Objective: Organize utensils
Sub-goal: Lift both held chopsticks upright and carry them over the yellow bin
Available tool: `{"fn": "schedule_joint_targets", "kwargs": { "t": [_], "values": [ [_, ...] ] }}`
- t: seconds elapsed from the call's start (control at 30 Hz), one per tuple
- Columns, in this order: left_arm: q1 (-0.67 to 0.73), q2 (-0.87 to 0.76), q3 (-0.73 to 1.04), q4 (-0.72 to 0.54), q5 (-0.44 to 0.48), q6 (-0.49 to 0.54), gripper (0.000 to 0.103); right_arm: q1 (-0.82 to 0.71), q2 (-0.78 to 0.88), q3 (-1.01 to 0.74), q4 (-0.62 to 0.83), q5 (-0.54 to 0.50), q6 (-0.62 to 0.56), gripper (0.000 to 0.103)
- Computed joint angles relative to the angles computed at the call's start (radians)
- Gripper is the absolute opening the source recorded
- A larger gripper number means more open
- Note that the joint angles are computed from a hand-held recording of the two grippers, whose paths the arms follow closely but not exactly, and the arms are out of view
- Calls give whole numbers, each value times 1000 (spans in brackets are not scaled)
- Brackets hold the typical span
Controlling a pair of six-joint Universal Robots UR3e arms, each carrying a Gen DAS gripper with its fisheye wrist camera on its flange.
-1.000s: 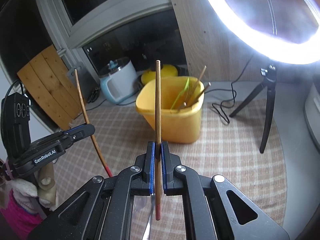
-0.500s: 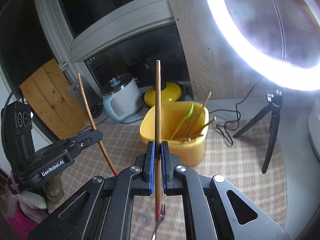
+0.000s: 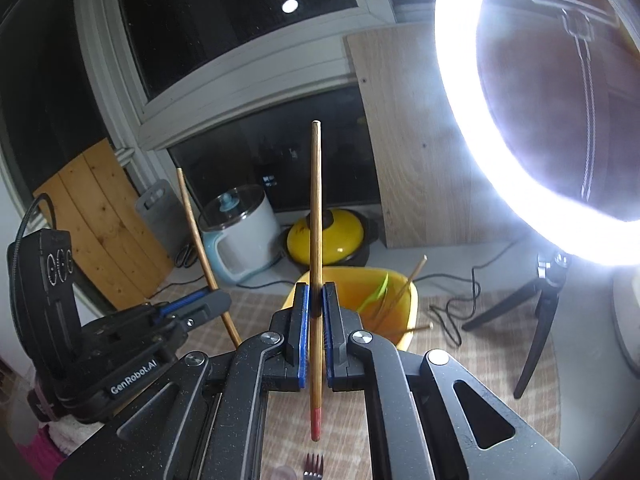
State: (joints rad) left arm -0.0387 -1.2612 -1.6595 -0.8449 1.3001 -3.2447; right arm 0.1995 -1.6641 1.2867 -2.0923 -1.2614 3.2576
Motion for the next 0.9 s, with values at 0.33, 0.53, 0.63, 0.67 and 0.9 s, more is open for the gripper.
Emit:
{"fn": "schedule_joint_targets", "kwargs": {
  "t": [0.33, 0.53, 0.63, 0.67, 0.9],
  "values": [
    [71, -81, 56, 17, -72, -4, 4, 8, 119, -127, -48, -27, 15, 5],
    [73, -166, 122, 41, -88, -22, 4, 15, 187, -174, -83, -61, 24, 5],
    [62, -210, 155, 57, -82, -28, 4, 23, 218, -191, -99, -85, 26, 5],
    [60, -222, 163, 61, -81, -31, 4, 23, 229, -198, -100, -88, 27, 5],
    [70, -270, 206, 72, -101, -44, 4, 30, 279, -224, -116, -113, 35, 5]
  ]
}}
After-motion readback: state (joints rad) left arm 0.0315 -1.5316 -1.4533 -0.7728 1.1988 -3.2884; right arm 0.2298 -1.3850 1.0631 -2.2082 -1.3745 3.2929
